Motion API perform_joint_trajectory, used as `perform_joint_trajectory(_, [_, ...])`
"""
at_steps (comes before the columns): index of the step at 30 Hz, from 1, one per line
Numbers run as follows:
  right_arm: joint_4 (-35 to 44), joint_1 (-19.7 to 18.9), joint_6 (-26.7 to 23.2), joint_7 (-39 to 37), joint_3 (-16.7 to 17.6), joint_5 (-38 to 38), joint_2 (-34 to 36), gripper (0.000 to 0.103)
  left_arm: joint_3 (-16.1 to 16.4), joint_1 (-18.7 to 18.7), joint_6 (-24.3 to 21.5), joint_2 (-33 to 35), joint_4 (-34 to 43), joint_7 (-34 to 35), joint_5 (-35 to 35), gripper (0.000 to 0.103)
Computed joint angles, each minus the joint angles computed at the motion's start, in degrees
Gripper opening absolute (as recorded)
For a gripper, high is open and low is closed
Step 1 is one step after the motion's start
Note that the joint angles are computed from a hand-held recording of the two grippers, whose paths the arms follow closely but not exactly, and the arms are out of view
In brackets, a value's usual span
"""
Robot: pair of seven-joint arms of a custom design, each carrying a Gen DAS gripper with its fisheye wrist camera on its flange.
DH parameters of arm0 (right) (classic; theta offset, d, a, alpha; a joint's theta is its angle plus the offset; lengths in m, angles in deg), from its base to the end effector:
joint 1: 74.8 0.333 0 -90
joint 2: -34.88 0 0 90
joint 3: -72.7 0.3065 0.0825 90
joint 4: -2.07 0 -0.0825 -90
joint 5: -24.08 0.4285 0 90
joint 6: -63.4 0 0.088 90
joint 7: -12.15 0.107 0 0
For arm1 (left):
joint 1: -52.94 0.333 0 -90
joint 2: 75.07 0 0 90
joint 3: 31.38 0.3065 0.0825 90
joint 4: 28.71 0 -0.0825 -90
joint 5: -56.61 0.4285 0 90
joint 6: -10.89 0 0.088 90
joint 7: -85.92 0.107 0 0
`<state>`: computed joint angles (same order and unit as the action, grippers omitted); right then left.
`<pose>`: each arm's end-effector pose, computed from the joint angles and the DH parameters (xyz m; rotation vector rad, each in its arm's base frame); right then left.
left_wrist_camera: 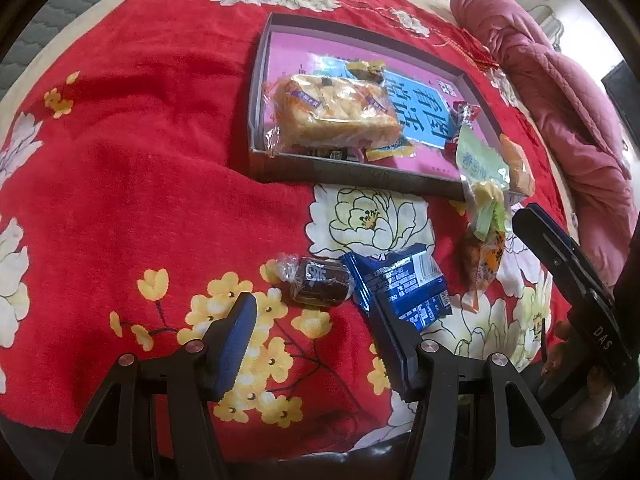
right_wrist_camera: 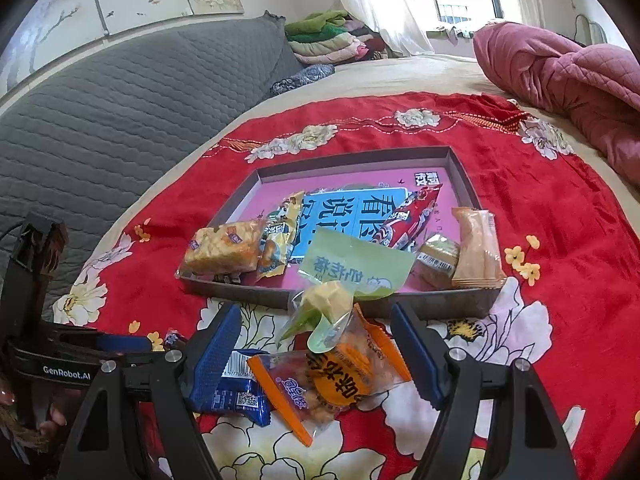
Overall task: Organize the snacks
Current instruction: 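Move the left tool to the dark-wrapped candy while the right tool approaches the green-labelled bag, then grasp the dark-wrapped candy with the left tool while the right tool grasps the green-labelled clear bag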
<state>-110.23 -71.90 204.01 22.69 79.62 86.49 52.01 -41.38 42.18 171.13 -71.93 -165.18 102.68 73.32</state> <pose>0.6504 0.1099 0.3066 -2.1387 0.9536 -0.0255 0.5172 -0.2107 0.2918 -2.6661 1.3038 -0.5455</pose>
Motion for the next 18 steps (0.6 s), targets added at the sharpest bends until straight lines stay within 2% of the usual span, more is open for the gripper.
perform_joint_trajectory(18, [1.8,0.6,3.1,5.8,1.2,-4.1,2.7,0.076,1.8,-0.9,2.3,3.1,1.5,-3.6,5.1,0.060])
